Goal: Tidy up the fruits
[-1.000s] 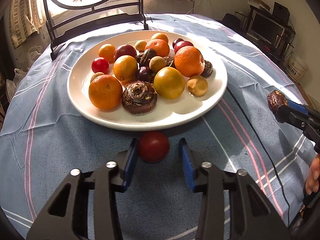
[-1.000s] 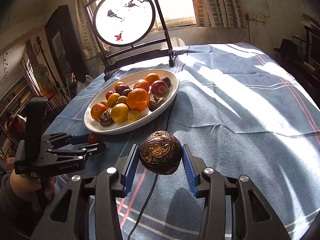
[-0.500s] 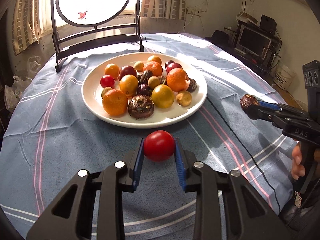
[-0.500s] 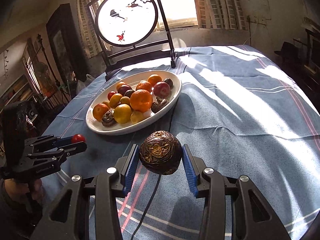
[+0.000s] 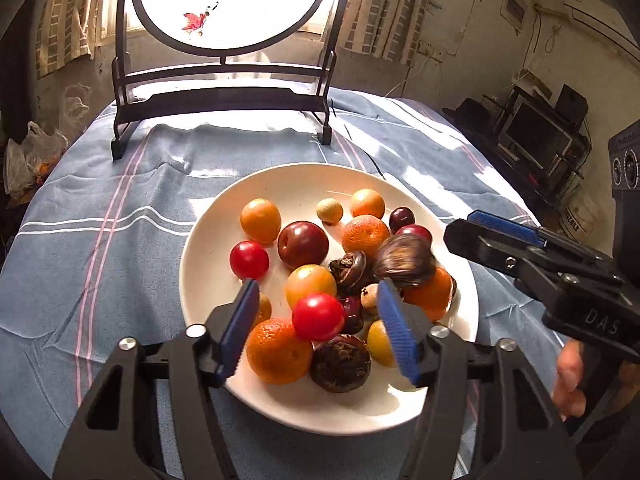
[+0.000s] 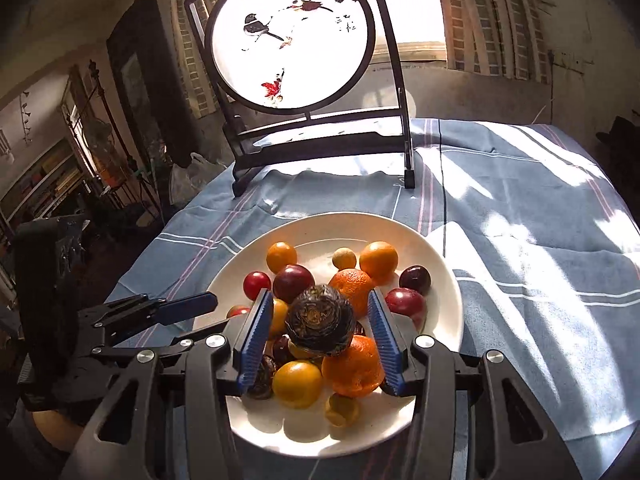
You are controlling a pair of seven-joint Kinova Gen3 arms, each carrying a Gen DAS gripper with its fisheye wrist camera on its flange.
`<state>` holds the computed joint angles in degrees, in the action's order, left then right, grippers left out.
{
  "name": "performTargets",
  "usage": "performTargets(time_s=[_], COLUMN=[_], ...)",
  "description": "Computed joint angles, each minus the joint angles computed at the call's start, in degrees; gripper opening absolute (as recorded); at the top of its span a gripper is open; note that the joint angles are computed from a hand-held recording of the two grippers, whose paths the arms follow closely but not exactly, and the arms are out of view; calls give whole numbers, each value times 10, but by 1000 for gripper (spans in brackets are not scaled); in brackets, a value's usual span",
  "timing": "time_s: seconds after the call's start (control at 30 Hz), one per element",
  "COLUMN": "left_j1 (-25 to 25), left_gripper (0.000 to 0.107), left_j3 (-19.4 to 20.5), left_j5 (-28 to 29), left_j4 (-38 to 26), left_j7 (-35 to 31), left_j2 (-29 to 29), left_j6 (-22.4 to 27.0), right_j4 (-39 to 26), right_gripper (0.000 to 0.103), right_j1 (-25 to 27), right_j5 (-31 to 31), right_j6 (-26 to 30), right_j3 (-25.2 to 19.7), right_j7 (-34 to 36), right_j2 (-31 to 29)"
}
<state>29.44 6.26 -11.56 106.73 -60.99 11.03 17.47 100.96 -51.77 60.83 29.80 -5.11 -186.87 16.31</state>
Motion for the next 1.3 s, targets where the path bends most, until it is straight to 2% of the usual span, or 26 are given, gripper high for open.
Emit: performTargets(time_s=[0.07, 0.1, 0.13, 0.2, 0.23, 0.3, 0.4, 0.5, 0.57, 0.6, 0.7, 0.87, 0.97, 1.07, 1.17, 1.3], left_j1=[48, 69, 83, 86, 71, 35, -12, -61, -69, -58, 16, 144, 224, 292, 294, 217], left_gripper=[93, 96, 97, 98, 98, 98, 98, 98, 98, 98, 98, 98, 98, 98, 98, 98], left_j3=[-48, -67, -76, -61, -38, 16, 95, 173, 191, 184, 128, 95, 57, 32, 57, 117], left_j5=[-45, -68, -92, -138, -161, -207, -252, -297, -312, -316, -326, -411, -439, -461, -476, -448], left_j4=[30, 45, 59, 85, 100, 127, 158, 185, 203, 213, 238, 231, 232, 224, 213, 201], left_j7=[46, 65, 85, 130, 154, 200, 270, 340, 387, 410, 459, 564, 620, 659, 681, 646], left_j2=[-24, -40, -55, -83, -98, -122, -157, -198, -225, -237, -266, -236, -233, -239, -235, -239], left_j6=[-22, -26, -26, -13, -8, 9, 40, 84, 94, 90, 84, 190, 228, 294, 351, 354], right_j4=[23, 36, 47, 75, 89, 109, 129, 158, 175, 182, 200, 222, 224, 225, 228, 238], right_gripper=[54, 59, 69, 82, 91, 99, 99, 99, 99, 99, 99, 99, 99, 99, 99, 99], right_j1=[-15, -30, -39, -64, -72, -108, -119, -104, -106, -109, -119, -130, -142, -155, -164, -167], right_j5=[39, 60, 77, 108, 120, 115, 86, 58, 41, 37, 23, 2, -8, -16, -26, -34], right_j6=[-1, 12, 35, 82, 105, 152, 222, 273, 310, 331, 386, 418, 438, 461, 475, 478], right_j3=[-2, -2, -13, -32, -48, -53, -91, -143, -168, -181, -214, -241, -249, -255, -258, -263], right_j7=[-45, -69, -92, -139, -157, -169, -186, -231, -261, -276, -312, -359, -369, -376, -381, -397], right_j2=[-13, -20, -28, -45, -54, -67, -86, -112, -127, -133, -143, -147, -142, -139, -144, -155])
